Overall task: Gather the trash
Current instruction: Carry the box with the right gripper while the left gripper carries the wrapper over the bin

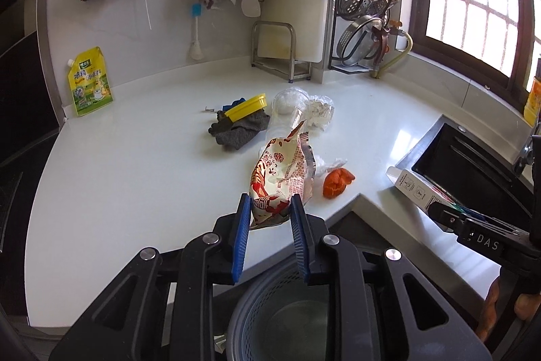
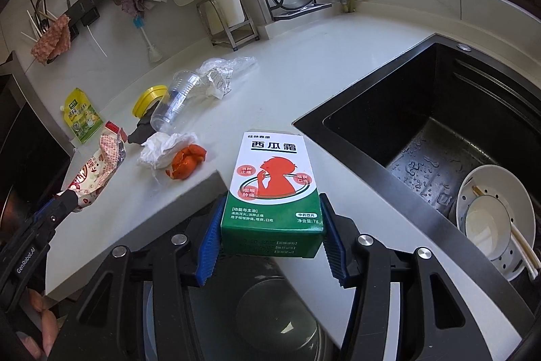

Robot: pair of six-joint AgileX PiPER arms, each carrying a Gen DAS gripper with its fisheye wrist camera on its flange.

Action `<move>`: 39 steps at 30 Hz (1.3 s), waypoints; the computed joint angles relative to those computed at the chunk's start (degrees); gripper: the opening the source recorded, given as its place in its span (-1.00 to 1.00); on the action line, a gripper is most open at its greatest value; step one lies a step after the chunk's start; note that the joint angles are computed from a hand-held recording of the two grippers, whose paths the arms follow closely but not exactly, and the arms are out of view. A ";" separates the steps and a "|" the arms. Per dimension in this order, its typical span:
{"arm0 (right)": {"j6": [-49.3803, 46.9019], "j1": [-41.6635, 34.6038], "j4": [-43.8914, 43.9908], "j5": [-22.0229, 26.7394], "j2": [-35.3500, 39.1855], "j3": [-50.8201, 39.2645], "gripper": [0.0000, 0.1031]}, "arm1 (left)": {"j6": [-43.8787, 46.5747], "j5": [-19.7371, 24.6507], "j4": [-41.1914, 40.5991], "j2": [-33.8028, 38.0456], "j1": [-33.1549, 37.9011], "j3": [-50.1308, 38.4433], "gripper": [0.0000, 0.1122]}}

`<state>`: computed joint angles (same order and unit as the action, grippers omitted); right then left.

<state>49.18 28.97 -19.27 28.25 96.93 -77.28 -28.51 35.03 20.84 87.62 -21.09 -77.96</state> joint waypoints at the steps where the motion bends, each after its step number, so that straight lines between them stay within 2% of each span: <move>1: 1.88 0.88 -1.37 -0.12 -1.21 1.47 -0.01 | 0.29 -0.07 -0.28 -1.21 -0.15 1.67 -0.57; 10: 17.64 9.72 -12.30 -0.47 -9.17 12.28 -0.01 | -3.11 0.75 1.70 -11.87 -4.38 14.71 -0.57; 17: 27.26 15.81 -18.89 0.72 -11.81 17.26 -0.01 | -6.57 2.28 3.75 -15.80 -7.81 20.32 -0.57; 28: 34.47 21.11 -22.70 1.79 -12.44 22.00 -0.01 | -9.87 2.99 5.20 -18.26 -10.73 25.24 -0.57; 39: 36.56 22.80 -22.63 1.12 -11.61 24.33 -0.01 | -8.66 2.54 2.69 -17.05 -10.63 27.10 -0.57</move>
<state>85.74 51.77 -41.90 29.37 85.31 -52.95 -37.17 37.57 23.53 70.57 -31.72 -50.86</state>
